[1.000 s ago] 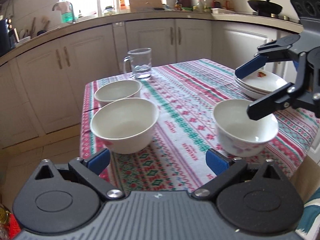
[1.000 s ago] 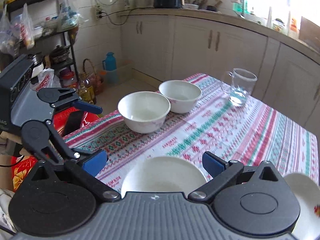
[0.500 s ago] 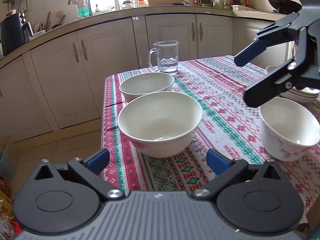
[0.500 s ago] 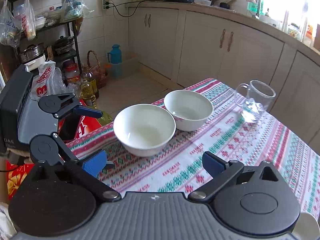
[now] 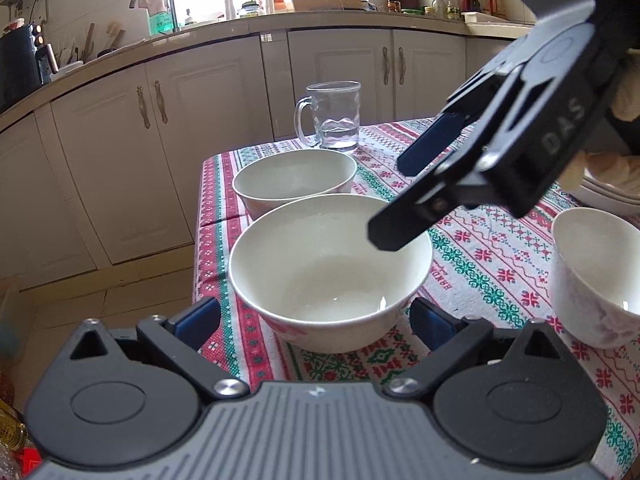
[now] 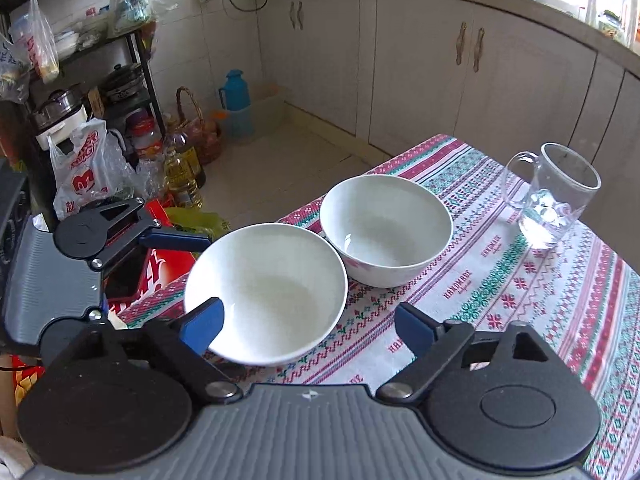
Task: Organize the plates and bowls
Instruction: 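Move the right gripper to the next white bowl and grasp its rim, then lift the second white bowl with the right gripper and carry it toward the plates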
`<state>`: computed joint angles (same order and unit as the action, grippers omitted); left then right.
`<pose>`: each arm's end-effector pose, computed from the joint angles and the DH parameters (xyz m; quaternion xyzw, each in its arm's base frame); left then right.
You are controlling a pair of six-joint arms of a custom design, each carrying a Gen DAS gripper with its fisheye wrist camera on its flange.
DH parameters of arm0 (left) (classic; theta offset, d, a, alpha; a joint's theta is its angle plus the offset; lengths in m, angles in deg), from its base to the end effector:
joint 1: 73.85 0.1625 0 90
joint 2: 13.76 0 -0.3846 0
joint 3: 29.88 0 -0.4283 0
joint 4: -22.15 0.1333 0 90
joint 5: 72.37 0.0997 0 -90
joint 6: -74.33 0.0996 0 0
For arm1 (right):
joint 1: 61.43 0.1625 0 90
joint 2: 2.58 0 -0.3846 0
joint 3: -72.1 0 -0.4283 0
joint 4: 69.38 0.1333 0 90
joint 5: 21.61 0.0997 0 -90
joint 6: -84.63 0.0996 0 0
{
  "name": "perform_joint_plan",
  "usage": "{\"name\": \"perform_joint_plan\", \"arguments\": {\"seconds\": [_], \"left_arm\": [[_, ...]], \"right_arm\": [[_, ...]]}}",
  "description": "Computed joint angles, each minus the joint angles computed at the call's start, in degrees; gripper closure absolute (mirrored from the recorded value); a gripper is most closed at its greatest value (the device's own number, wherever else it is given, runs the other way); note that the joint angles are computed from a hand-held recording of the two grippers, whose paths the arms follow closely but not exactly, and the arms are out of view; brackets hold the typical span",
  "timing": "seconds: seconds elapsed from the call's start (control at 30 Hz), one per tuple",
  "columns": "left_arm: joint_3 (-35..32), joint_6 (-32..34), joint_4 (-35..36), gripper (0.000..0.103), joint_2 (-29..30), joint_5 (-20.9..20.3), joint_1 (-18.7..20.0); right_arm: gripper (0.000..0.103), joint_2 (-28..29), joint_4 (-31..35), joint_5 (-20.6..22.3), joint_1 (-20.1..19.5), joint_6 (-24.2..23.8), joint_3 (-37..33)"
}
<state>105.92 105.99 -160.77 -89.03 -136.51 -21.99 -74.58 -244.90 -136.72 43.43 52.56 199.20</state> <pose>-0.1332 -0.4558 0.1393 0.4843 0.8033 -0.2835 0.1992 0.2151 -0.4556 0.1497 0.3227 -0.8867 0.2218 0.2457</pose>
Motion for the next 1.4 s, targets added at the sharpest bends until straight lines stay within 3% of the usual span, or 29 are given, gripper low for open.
{"name": "perform_joint_plan", "arguments": {"seconds": [0.23, 0.3, 0.57, 1.07, 1.4], "left_arm": [[-0.5, 0.6, 0.7, 0.012, 0.3, -1.6, 0.3], [-0.6, 0.5, 0.8, 0.012, 0.4, -1.7, 0.3], [-0.8, 0.7, 1.3, 0.012, 0.2, -2.2, 0.6], [-1.3, 0.1, 3.1, 0.012, 0.0, -1.7, 0.3], [0.2, -2.6, 9.1, 0.012, -4.9, -1.8, -1.8]], "right_arm": [[0.026, 2.0, 2.5, 1.2, -1.5, -0.1, -2.3], [0.033, 2.4, 3.6, 1.6, -1.7, 0.0, -2.9], [0.046, 4.2, 5.0, 2.0, -1.9, -0.2, -5.0], [0.047, 4.4, 5.6, 3.1, -2.3, 0.3, -5.4], [0.047, 1.2, 6.1, 3.2, -0.9, 0.3, -3.0]]}}
